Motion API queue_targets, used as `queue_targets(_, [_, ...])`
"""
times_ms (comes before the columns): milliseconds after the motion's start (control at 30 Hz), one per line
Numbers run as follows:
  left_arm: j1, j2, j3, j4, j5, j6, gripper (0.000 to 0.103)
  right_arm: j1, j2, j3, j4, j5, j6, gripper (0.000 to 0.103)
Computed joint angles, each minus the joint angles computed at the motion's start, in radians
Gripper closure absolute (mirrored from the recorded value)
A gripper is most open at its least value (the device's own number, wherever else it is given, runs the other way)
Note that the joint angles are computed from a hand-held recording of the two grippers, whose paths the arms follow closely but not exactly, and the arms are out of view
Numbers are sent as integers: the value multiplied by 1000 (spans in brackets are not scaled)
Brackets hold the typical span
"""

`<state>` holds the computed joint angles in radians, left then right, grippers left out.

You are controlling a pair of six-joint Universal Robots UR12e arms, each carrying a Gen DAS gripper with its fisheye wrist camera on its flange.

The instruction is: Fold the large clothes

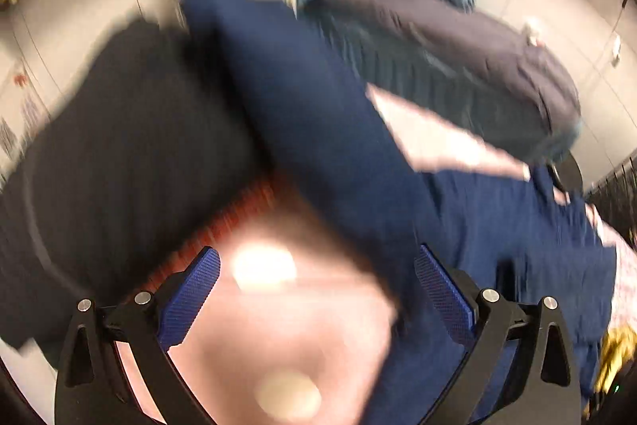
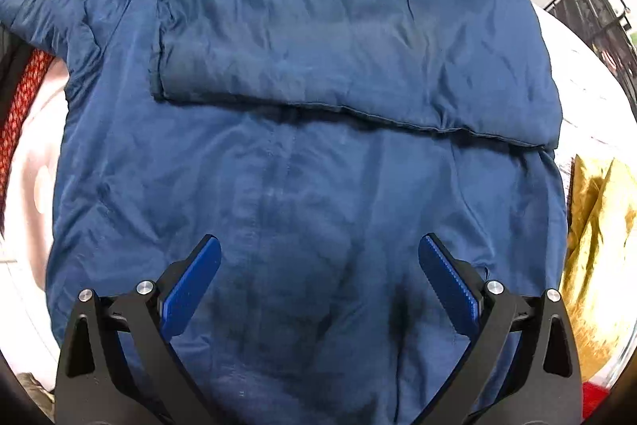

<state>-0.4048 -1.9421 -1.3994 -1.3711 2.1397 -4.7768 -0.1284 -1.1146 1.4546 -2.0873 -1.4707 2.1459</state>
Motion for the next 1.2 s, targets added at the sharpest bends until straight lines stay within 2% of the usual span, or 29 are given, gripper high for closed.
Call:
queue_targets(67, [23, 16, 13, -6, 53, 41, 7, 1, -14, 16, -12, 4, 16, 5])
queue_targets(200, [70, -24, 107, -62, 109, 193, 6, -2, -2, -1, -13, -21, 42, 5])
queue_targets(233, [85, -45, 147, -122, 128, 231, 6, -4, -1, -1, -17, -25, 50, 5])
queue_targets(300, [110, -85, 222, -257, 160, 240, 6, -8, -5, 9, -30, -33, 70, 5])
queue_targets(333, [134, -106, 261, -335, 133, 240, 6, -10, -5, 11, -36, -37, 78, 5])
queue_targets(367, [165, -119, 282, -382, 65, 245, 6, -12, -7, 14, -42, -42, 91, 5])
queue_targets(467, [242, -117, 249, -360, -168, 245, 6, -18, -3, 11, -50, -64, 136, 5])
queue_targets(500, [254, -120, 243, -365, -210, 244, 6, -21, -2, 9, -45, -73, 153, 5])
queue_targets(533, [261, -132, 244, -394, -228, 244, 6, -23, -2, 9, -42, -80, 166, 5])
queue_targets(600, [256, -153, 254, -461, -202, 235, 8, -25, 1, 5, -36, -91, 191, 5])
queue_targets(667, [247, -145, 228, -465, -172, 201, 31, -27, 1, 5, -43, -99, 205, 5])
queue_targets(700, [241, -135, 211, -450, -161, 187, 36, -27, 1, 6, -47, -100, 205, 5])
queue_targets(767, [226, -113, 178, -398, -135, 190, 57, -25, 1, 8, -59, -104, 202, 5])
queue_targets(800, [226, -95, 153, -354, -120, 204, 62, -24, 2, 8, -62, -104, 199, 5])
queue_targets(833, [223, -83, 138, -317, -110, 207, 74, -21, 2, 9, -64, -104, 195, 5])
queue_targets(867, [211, -61, 112, -247, -88, 199, 85, -18, 3, 7, -63, -104, 190, 5])
queue_targets(933, [193, -35, 83, -146, -45, 187, 91, -11, 4, 1, -61, -98, 179, 5])
queue_targets(1000, [161, -14, 54, 10, 26, 228, 92, -6, 1, 2, -72, -75, 164, 5])
queue_targets(1067, [127, -19, 53, 160, 107, 346, 92, -3, 1, -3, -75, -56, 154, 5])
queue_targets(1133, [86, -46, 85, 331, 174, 528, 92, 1, 4, -11, -72, -45, 145, 5])
queue_targets(1200, [60, -83, 122, 520, 167, 689, 92, 2, 7, -22, -66, -39, 143, 5])
